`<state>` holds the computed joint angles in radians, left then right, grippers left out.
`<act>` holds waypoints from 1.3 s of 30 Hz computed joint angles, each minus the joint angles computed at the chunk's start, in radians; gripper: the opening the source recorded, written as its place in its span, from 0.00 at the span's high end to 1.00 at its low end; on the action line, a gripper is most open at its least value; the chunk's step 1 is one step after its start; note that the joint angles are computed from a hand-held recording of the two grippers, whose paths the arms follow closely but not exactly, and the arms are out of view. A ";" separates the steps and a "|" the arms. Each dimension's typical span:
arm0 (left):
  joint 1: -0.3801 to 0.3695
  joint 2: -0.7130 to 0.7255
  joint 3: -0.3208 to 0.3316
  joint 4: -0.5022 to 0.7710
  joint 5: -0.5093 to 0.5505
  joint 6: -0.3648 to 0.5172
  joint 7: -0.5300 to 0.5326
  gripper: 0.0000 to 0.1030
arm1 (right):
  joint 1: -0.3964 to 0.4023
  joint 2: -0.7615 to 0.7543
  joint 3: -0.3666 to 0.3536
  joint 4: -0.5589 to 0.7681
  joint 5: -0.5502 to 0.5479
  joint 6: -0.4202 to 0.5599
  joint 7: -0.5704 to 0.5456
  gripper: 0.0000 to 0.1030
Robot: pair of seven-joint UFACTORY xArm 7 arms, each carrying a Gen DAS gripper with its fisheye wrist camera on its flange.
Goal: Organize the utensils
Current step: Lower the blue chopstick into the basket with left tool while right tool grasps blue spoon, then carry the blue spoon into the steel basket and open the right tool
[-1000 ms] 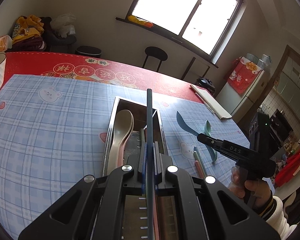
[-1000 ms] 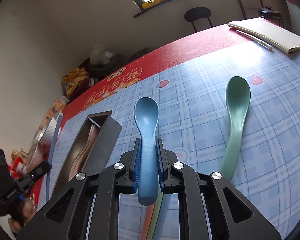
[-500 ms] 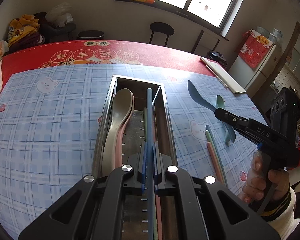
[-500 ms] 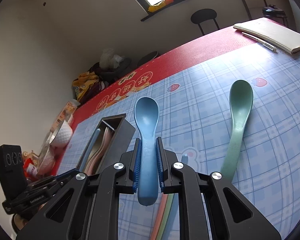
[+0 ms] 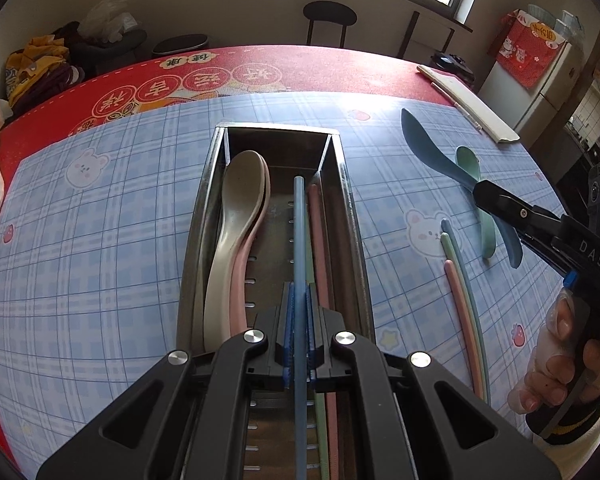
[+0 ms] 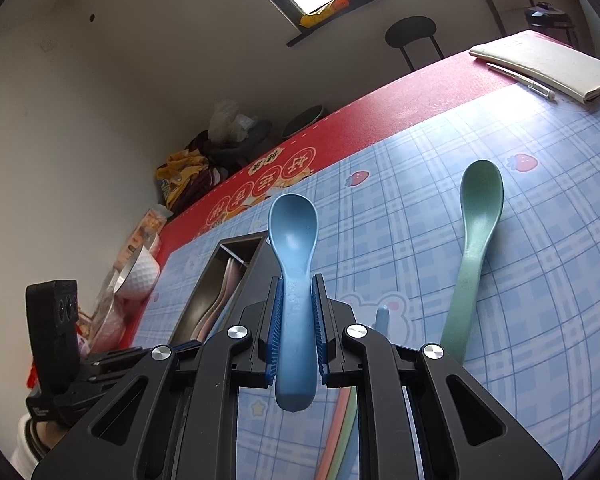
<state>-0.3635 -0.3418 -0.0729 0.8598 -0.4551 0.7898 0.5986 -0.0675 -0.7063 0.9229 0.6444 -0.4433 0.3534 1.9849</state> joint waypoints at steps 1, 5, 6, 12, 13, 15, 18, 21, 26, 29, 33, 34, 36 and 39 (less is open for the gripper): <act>0.002 0.004 -0.007 0.004 0.012 0.001 -0.009 0.94 | 0.001 -0.003 -0.001 -0.002 0.001 0.000 0.002 0.86; 0.005 0.021 -0.021 0.016 0.043 0.005 -0.036 0.94 | 0.005 -0.013 -0.005 -0.012 0.002 -0.012 0.009 0.86; 0.006 0.026 -0.023 0.019 0.049 0.008 -0.043 0.94 | 0.006 -0.016 -0.006 -0.016 0.003 -0.018 0.011 0.86; 0.001 0.040 -0.026 0.027 0.057 0.023 -0.048 0.94 | 0.003 -0.022 -0.004 -0.021 0.010 -0.029 0.006 0.86; 0.001 0.037 -0.025 0.022 0.054 0.020 -0.046 0.94 | 0.002 -0.021 -0.003 -0.020 0.011 -0.028 0.004 0.86; 0.000 0.030 -0.021 0.021 0.046 0.022 -0.043 0.93 | 0.003 -0.019 -0.004 -0.019 0.014 -0.028 0.001 0.86; -0.001 0.001 -0.015 0.005 0.037 0.007 -0.031 0.89 | 0.000 -0.011 -0.001 -0.015 0.017 -0.027 -0.004 0.86; -0.019 -0.055 0.014 -0.028 -0.012 -0.028 0.045 0.72 | -0.002 -0.007 0.001 -0.011 0.016 -0.028 -0.006 0.86; -0.057 -0.164 0.070 -0.130 -0.094 -0.193 0.190 0.51 | -0.007 0.005 0.009 0.001 0.014 -0.009 -0.008 0.86; -0.084 -0.191 0.121 -0.184 -0.140 -0.340 0.248 0.31 | -0.014 0.019 0.019 0.017 0.007 0.012 -0.009 0.86; -0.107 -0.179 0.214 -0.181 -0.187 -0.328 0.335 0.08 | -0.013 0.055 0.042 0.073 0.000 0.129 -0.013 0.86; -0.114 -0.187 0.232 -0.187 -0.204 -0.328 0.371 0.07 | -0.008 0.072 0.048 0.093 -0.003 0.169 -0.015 0.86; -0.133 -0.202 0.272 -0.197 -0.246 -0.309 0.453 0.06 | 0.000 0.109 0.059 0.122 -0.012 0.219 0.001 0.86; -0.130 -0.212 0.297 -0.210 -0.301 -0.280 0.524 0.06 | 0.007 0.179 0.078 0.180 -0.034 0.289 0.015 0.86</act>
<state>-0.4933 -0.5537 0.2238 0.6503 -0.7565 0.5095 1.1225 -0.0600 -0.5269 1.0004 0.8249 -0.4769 0.6420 1.9996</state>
